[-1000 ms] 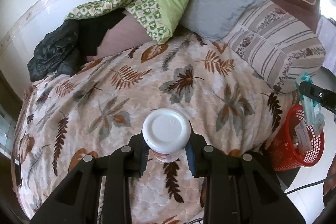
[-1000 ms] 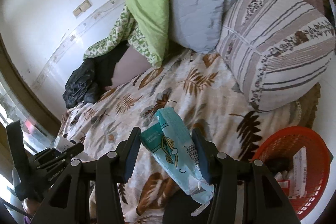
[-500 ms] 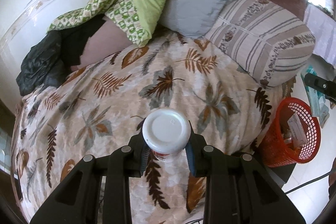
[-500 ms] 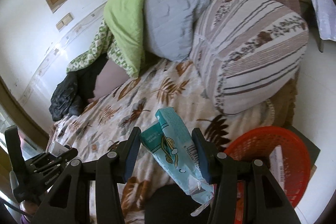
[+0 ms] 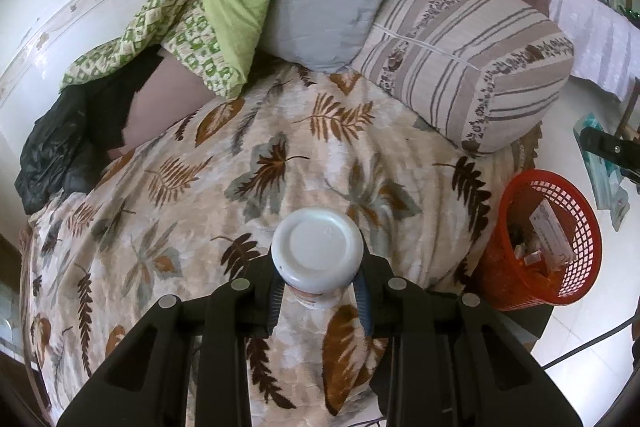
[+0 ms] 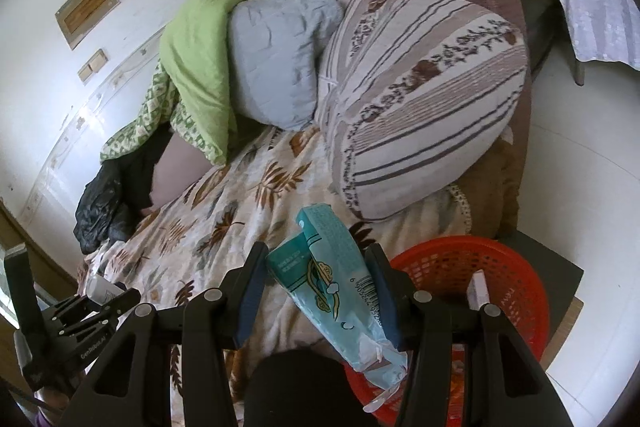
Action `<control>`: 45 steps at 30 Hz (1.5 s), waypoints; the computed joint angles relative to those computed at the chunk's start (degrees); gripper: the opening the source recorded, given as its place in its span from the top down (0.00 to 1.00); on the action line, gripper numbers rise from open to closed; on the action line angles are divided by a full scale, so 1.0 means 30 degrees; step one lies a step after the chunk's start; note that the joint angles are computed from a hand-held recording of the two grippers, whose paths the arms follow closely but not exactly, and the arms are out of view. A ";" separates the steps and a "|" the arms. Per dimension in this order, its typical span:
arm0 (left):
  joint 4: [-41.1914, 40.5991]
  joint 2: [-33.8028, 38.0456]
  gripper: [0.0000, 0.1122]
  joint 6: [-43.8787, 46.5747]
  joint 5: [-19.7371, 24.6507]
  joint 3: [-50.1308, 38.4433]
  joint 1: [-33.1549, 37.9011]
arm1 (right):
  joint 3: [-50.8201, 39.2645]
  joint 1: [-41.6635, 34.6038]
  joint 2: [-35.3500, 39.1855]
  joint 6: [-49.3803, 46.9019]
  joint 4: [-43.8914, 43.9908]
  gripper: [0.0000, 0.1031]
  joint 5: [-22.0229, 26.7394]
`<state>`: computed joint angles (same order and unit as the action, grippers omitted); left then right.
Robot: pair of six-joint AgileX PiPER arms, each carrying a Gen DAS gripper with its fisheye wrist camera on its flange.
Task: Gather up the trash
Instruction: 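Carry the spray bottle and wipes packet over to the red basket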
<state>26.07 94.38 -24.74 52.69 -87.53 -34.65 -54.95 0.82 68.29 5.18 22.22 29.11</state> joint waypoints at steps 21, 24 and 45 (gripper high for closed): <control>-0.2205 0.3202 0.74 0.2747 0.0274 -0.4864 -0.2569 | 0.1608 -0.3549 -0.3156 -0.0625 -0.0320 0.48 0.1556; -0.2928 0.4183 0.74 0.3529 0.0374 -0.6222 -0.3284 | 0.1921 -0.5093 -0.3996 -0.1430 0.0143 0.49 0.2340; -0.6414 0.9783 0.61 0.5479 0.2570 -1.3274 -0.4092 | 0.4761 -1.0159 -0.2164 -1.0474 0.9633 0.42 0.3012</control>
<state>6.82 123.73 -8.31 60.40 -127.35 -46.93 -40.67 -29.66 61.79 -26.24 51.12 38.15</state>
